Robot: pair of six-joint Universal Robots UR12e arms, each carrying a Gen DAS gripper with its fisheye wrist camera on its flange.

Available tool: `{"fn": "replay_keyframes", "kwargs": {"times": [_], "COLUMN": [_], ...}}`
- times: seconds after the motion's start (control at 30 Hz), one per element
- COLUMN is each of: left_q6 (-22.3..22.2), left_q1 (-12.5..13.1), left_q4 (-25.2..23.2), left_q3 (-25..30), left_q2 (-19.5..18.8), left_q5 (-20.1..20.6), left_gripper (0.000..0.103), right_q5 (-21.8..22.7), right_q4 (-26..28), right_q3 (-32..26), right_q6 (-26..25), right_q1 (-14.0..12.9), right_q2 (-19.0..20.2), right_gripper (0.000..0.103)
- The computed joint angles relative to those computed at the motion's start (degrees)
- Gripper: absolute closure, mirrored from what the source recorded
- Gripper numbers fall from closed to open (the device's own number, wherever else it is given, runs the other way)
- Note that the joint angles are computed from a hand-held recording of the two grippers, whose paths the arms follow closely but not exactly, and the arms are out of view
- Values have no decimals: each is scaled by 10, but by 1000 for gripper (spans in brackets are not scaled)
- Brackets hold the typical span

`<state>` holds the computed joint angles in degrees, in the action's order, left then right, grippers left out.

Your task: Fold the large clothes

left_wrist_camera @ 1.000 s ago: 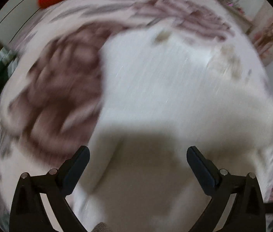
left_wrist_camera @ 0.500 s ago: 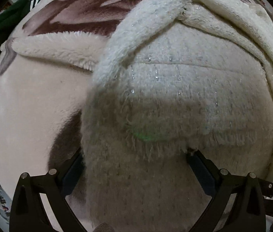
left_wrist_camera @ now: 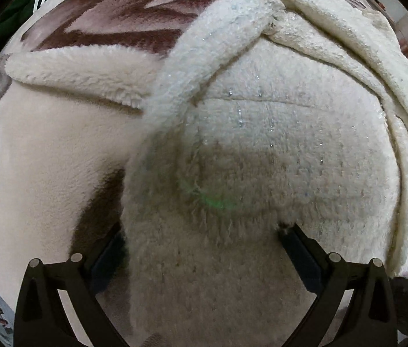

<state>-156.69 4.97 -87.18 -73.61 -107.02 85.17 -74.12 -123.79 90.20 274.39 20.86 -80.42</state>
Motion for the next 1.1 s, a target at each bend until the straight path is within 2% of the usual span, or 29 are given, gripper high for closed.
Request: {"fn": "replay_keyframes", "kwargs": {"times": [0.1, 0.17, 0.33, 0.37, 0.43, 0.5, 0.57, 0.67, 0.73, 0.83, 0.97, 1.0, 1.03, 1.1], "left_q6": [24, 39, 66, 64, 48, 30, 41, 73, 65, 69, 104, 116, 123, 126], "left_q1": [5, 6, 9, 9, 12, 13, 14, 9, 4, 0, -23, -32, -41, -54], "left_q4": [10, 17, 44, 53, 78, 115, 134, 108, 128, 141, 223, 255, 275, 312], "left_q3": [-5, -2, -19, -29, -38, -56, -65, -42, -27, -1, 14, 13, 19, 20], "left_q2": [6, 3, 3, 6, 5, 11, 15, 10, 8, 0, -17, -20, -27, -31], "left_q5": [8, 14, 6, 0, -20, -30, -32, -6, 19, 15, 49, 68, 86, 123], "left_gripper": [0, 0, 0, 0, 0, 0, 0, 0, 0, 0, 0, 0, 0, 0], "right_q5": [-9, -9, 51, 55, 59, 60, 62, 55, 47, 36, -2, -10, -17, -56], "right_q4": [32, 35, -32, -37, -19, 5, 16, 16, 14, 20, 72, 81, 96, 162], "right_q3": [-19, -25, 17, 24, 27, 15, -2, -19, -26, -16, 3, 9, 14, -2], "right_q6": [-12, -16, -14, -20, -47, -75, -101, -122, -128, -139, -140, -142, -150, -202], "right_q1": [11, 13, -8, -11, -15, -16, -18, -21, -21, -33, -60, -69, -80, -100], "right_q2": [5, 14, 1, -5, -19, -21, -16, -10, -12, -30, -67, -78, -90, -99], "right_gripper": [97, 96, 90, 88, 76, 75, 75, 75, 75, 75, 73, 69, 64, 60]}}
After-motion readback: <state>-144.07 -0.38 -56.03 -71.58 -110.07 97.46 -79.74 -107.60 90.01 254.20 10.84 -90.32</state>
